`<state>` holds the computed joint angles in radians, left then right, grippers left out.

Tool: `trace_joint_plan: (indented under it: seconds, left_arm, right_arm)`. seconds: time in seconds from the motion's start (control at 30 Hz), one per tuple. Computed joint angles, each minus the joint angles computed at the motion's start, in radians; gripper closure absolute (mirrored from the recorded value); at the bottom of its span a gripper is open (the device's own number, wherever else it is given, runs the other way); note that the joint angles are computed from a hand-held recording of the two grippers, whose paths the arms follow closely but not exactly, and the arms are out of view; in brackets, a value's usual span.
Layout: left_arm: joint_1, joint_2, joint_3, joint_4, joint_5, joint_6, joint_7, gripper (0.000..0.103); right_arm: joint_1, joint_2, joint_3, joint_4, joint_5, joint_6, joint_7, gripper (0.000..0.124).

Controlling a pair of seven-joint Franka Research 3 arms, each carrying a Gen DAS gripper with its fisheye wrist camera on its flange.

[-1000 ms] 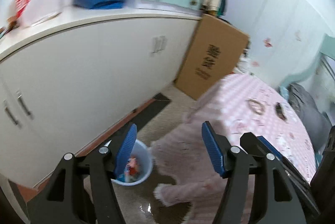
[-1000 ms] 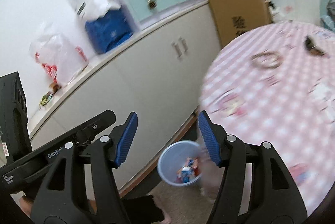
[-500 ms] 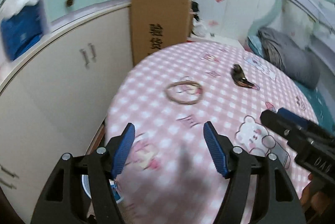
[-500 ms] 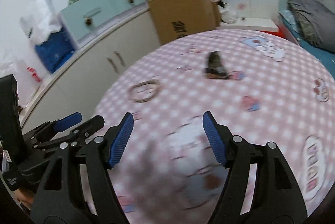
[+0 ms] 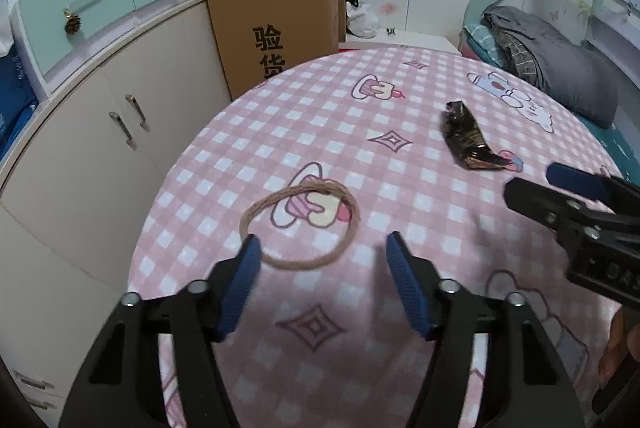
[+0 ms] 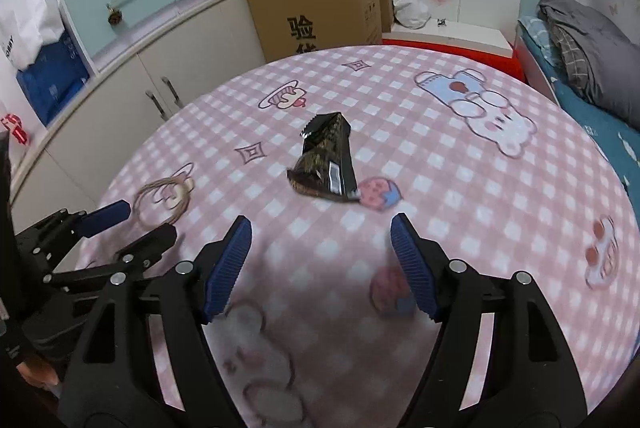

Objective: Collect trash
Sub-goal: 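Grasp the black wrapper with the right tool and lift it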

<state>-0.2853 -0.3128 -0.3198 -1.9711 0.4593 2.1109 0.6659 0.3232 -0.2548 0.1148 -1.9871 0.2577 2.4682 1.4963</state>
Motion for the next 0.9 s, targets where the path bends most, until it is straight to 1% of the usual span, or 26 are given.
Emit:
trace_joint_plan:
  seconds: [0.1,0.13,0.17,0.23,0.27,0.3,0.4,0.43,0.47,0.6,0.77,0.9]
  left_arm:
    - [0.003,0.018,0.004,0.007,0.009,0.008,0.01,0.055]
    - [0.001,0.018,0.013,0.005,-0.006,0.023,0.017,0.062]
    - [0.003,0.018,0.02,0.002,-0.018,0.04,0.015,0.075]
    - [0.015,0.028,0.011,0.013,0.007,0.029,-0.003,0.089]
    - [0.016,0.029,0.014,0.012,0.005,0.035,-0.008,0.099]
    - [0.018,0.026,0.017,0.008,0.0,0.04,-0.021,0.1]
    - [0.02,-0.007,0.039,-0.037,-0.044,0.102,-0.038,0.1]
    - [0.023,-0.016,0.04,-0.048,-0.053,0.115,-0.046,0.1]
    - [0.025,-0.027,0.042,-0.061,-0.061,0.126,-0.055,0.1]
    - [0.028,-0.053,0.04,-0.09,-0.08,0.152,-0.06,0.1]
    - [0.026,-0.099,0.039,-0.135,-0.106,0.173,-0.068,0.1]
    - [0.021,-0.164,0.038,-0.187,-0.129,0.195,-0.085,0.101]
  right_arm:
    - [-0.003,0.063,0.007,0.058,-0.028,-0.011,0.014,0.051]
    - [-0.002,0.081,0.007,0.076,-0.032,-0.015,0.015,0.051]
    - [-0.002,0.104,0.01,0.099,-0.049,-0.02,0.025,0.051]
    - [0.001,0.137,0.011,0.132,-0.07,-0.019,0.038,0.051]
    - [0.002,0.152,0.011,0.149,-0.084,-0.027,0.044,0.051]
    - [0.005,0.163,0.01,0.163,-0.088,-0.035,0.046,0.051]
    - [0.012,0.183,0.01,0.188,-0.125,-0.047,0.057,0.052]
    - [0.014,0.18,0.009,0.184,-0.129,-0.046,0.057,0.067]
    - [0.015,0.175,0.009,0.178,-0.148,-0.041,0.061,0.079]
    - [0.021,0.153,0.01,0.155,-0.169,-0.04,0.038,0.094]
    - [0.037,0.087,0.003,0.081,-0.064,-0.025,-0.043,0.098]
    - [0.056,0.036,-0.002,0.036,0.035,-0.025,-0.1,0.099]
